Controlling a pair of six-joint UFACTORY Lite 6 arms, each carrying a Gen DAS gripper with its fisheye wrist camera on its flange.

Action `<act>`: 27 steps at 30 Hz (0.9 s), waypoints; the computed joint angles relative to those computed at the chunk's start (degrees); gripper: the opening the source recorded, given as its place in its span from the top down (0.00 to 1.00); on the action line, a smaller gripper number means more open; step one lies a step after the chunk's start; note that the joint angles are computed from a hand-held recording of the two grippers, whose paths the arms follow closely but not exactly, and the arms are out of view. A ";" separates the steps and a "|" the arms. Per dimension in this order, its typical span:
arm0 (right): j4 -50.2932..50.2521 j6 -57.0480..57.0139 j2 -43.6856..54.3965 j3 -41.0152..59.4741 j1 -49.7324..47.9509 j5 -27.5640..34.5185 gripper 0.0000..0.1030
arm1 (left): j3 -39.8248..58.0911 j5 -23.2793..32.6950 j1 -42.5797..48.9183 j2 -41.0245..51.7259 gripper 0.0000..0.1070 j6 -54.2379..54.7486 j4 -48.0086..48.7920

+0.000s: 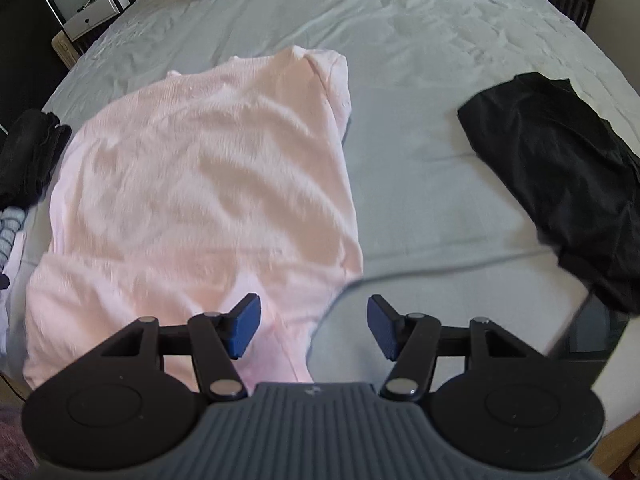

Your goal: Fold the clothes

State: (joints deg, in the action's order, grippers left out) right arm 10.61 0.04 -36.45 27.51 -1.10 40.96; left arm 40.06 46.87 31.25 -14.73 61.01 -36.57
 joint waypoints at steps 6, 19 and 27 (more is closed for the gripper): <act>3.15 -5.52 19.57 10.37 -1.14 -9.38 0.39 | 14.89 -8.73 -8.89 17.84 0.51 -7.28 -1.44; 21.16 -20.70 66.78 50.41 -9.34 -17.19 0.38 | 60.11 -9.47 -13.48 61.69 0.49 -24.21 -4.33; 17.16 -12.24 92.10 81.85 -8.79 -11.56 0.38 | 95.96 -1.11 -15.42 87.53 0.49 -38.04 1.02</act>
State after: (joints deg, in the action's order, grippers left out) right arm 27.78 -12.21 55.65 109.37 -9.89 29.41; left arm 136.02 45.75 15.83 72.80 22.97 -35.55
